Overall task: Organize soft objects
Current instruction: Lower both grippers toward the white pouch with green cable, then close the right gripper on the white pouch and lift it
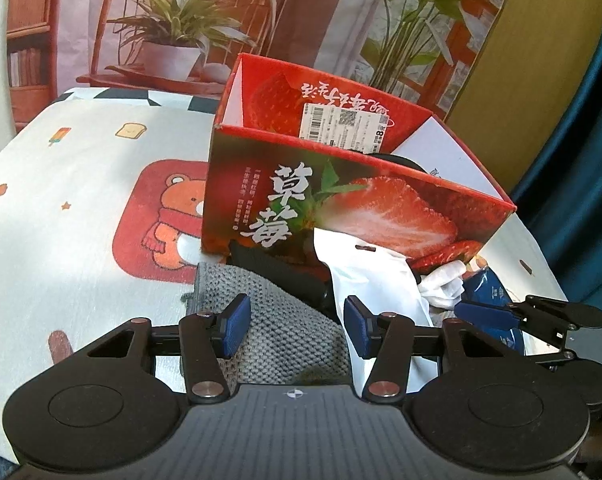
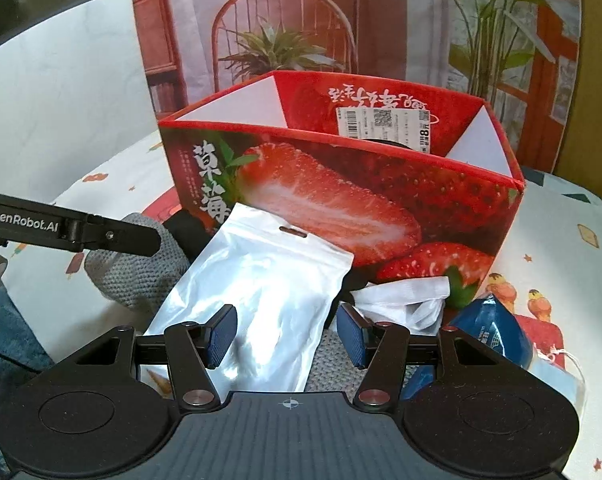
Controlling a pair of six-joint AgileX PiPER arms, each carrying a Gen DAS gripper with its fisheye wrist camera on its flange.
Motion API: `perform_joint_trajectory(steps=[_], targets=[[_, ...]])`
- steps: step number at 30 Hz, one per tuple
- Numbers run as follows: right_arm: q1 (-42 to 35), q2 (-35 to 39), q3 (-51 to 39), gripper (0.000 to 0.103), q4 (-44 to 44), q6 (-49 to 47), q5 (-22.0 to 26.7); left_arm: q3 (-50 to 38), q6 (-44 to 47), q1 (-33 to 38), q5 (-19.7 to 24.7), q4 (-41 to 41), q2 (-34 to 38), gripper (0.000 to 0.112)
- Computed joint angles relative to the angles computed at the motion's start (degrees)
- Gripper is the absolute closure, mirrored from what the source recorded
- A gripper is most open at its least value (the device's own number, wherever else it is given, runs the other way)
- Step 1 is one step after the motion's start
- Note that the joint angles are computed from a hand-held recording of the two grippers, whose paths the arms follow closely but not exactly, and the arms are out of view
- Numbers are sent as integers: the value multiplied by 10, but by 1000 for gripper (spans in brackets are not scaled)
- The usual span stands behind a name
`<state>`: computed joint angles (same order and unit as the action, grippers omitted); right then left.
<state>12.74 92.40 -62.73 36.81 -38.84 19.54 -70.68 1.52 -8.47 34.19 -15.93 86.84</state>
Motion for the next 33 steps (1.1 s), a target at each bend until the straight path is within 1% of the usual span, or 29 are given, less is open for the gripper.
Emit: perform_joint_trajectory(steps=[2,3,6,11,13,16,18,20,24,30,32,33], targets=[[7,-4,4,43,-34,30,-5,7,-3,0,0,0,-4,58],[9,-6,7,38,-44,38,-8,11,-5,-1,-1,1,-6,58],[15,-12,15,37,-67,56,-12,23,-10,0,-3,2,-14,58],[34,-17,33,32,-142,105,-24,39,-14,3,-7,0,-23,58],[43,-20,41,26,-160,111,-31,42,-14,4,-7,-2,-25,58],[52,-25,46,17,-149,84,-34,45,-14,5,-7,-6,-26,58],[58,-26,47,15,-169,91,-39,46,-13,5,-7,-6,-27,58],[67,-25,49,13,-214,124,-43,47,-10,6,-7,-10,-27,58],[76,-15,45,12,-266,164,-39,49,-5,9,-8,-18,-26,58],[101,-2,47,12,-392,261,-44,52,0,14,-8,-27,-26,58],[104,-2,50,14,-439,306,-55,53,1,15,-10,-29,-26,58],[103,-3,53,16,-454,321,-62,53,1,15,-11,-29,-26,58]])
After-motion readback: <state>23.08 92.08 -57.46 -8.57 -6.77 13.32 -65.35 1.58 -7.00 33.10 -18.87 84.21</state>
